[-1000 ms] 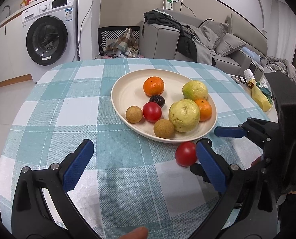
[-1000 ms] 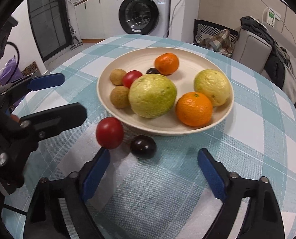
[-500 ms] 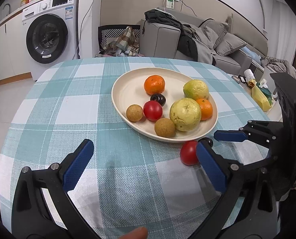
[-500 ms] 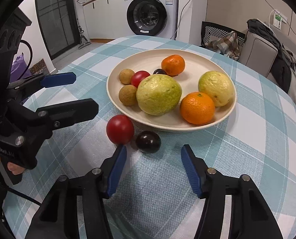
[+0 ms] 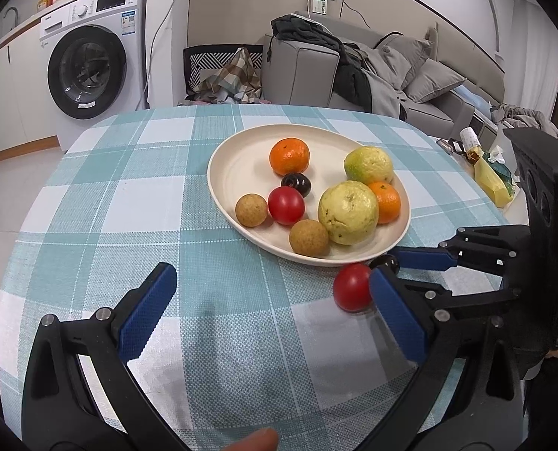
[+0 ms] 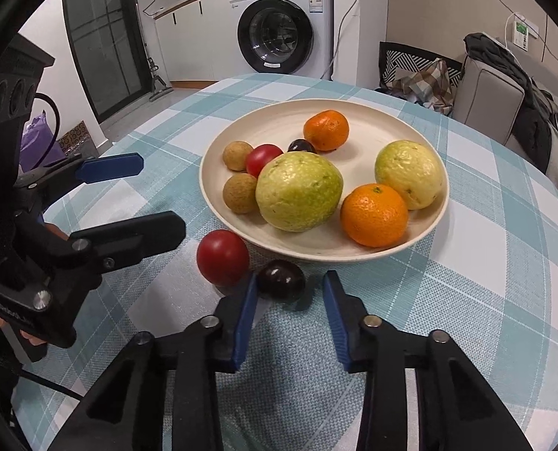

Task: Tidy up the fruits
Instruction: 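Grasp the second dark plum with the right tool while the left tool grasps the last red tomato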

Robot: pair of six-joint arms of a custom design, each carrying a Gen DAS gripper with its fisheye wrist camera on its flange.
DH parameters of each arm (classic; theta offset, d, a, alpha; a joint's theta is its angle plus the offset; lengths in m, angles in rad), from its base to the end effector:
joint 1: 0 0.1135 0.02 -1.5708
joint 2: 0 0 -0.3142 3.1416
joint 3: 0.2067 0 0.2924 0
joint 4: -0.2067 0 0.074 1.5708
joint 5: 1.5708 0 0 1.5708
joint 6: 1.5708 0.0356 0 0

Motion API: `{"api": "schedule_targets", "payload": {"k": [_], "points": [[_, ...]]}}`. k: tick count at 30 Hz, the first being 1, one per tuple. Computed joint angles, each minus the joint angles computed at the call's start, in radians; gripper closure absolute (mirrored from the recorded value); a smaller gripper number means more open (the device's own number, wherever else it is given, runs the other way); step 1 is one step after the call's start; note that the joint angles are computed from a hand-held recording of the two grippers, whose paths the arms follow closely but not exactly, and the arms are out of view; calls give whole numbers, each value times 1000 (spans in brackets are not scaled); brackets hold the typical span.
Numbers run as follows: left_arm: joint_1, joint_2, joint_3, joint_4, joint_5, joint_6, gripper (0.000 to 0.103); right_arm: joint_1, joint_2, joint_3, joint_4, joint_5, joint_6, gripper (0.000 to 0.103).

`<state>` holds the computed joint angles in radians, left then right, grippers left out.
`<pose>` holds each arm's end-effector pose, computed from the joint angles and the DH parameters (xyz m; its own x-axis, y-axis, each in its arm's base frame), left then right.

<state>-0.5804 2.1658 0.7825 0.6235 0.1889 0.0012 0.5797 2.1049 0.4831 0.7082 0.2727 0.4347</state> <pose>0.3203 -0.2180 0.0287 -0.5752 0.3786 -0.7251 0.6531 0.7463 -0.1285 0.2491 0.1516 0.0093 -0.7649 -0.0161 -0.6439 -0.0747 0.9952 0.0639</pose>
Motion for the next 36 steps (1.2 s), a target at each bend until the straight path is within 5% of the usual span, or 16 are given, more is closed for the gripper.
{"api": "schedule_targets", "payload": {"k": [20,24,31,36], "points": [[-32,23,29,-66,46,23,2,15,-27,-114,155,29,38,77],[-48,34,47,-102,71,50,18,-6,-48,-152,214,44,52,77],[-86,51,76,-155,78,82,30,-25,-55,-161,238,50,60,77],[-109,62,103,-181,58,83,47,-20,-45,-157,242,50,63,77]]}}
